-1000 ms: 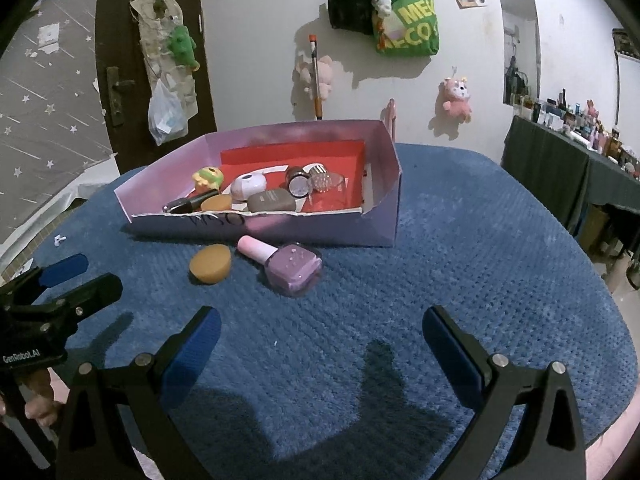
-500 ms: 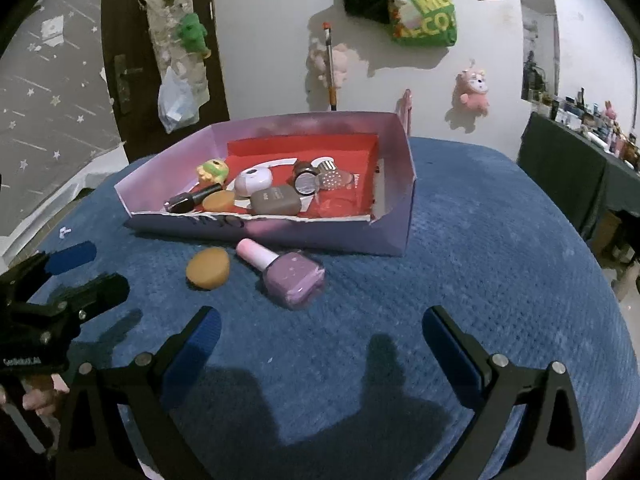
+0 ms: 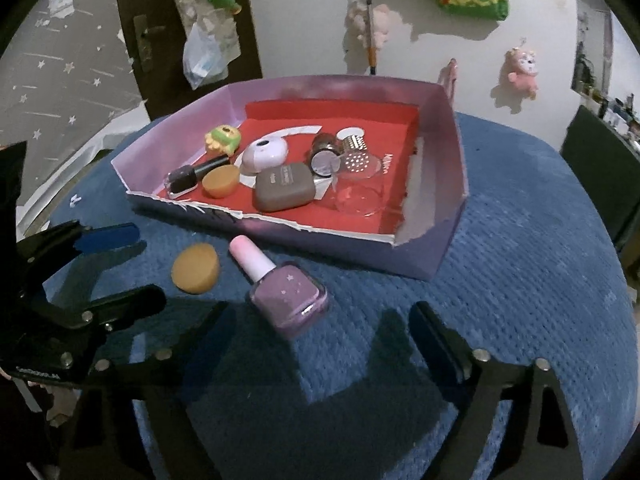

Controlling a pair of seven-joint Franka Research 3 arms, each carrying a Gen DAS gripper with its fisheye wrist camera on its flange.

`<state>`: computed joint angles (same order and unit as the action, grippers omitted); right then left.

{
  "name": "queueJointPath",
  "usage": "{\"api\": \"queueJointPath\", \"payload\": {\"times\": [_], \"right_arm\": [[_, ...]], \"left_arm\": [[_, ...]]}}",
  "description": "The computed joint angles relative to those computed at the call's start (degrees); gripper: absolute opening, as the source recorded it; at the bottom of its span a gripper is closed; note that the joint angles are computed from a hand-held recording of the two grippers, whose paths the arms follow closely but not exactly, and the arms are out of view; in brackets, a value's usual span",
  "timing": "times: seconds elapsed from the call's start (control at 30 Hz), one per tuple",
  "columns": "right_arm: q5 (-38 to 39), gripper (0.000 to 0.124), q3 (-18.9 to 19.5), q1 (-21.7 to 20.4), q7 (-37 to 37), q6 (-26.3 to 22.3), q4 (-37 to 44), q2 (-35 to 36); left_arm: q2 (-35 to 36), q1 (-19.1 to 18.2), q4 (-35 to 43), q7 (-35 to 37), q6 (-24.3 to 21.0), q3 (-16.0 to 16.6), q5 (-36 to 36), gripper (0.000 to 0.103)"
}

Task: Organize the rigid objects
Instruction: 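Grasp the tan round sponge with the left tool while the right tool grasps the lilac nail polish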

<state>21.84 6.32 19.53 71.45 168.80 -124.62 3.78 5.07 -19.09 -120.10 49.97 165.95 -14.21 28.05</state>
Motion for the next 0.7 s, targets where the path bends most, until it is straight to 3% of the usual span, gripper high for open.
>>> {"api": "queueJointPath", "payload": {"times": [0.07,0.3,0.37,0.43,0.57,0.7], "right_arm": [[2.44,0.087,0.48,-0.47,-3.01,-1.45,1.25,0.71],[4.63,0.076,0.79,-0.84,-8.46,-4.7,4.34,2.85],[3.91,0.074,0.72,-0.64,-9.0,-4.61,4.64,3.31],[2.29,0.063,0.56,-0.23,-8.89,-3.79,4.5,3.46],[6.64,0.046,2.05,-1.31,-14.18,-4.93,5.31,3.68],[8.25,0.046,2.16,-0.78,-15.59,-3.28,3.98,2.89]], "left_arm": [[0.76,0.45,0.58,3.59,-0.12,-0.77,-3.03,0.062],[3.67,0.42,3.86,11.9,-1.56,-1.79,-9.12,0.054],[4.08,0.49,4.2,13.66,-1.89,-2.03,-10.45,0.045],[4.93,0.68,5.14,15.74,-2.88,-2.44,-12.4,0.04],[5.14,0.44,5.04,16.06,-1.82,-2.03,-12.77,0.036],[3.93,0.34,3.51,15.01,-0.69,-1.55,-13.19,0.036]]}}
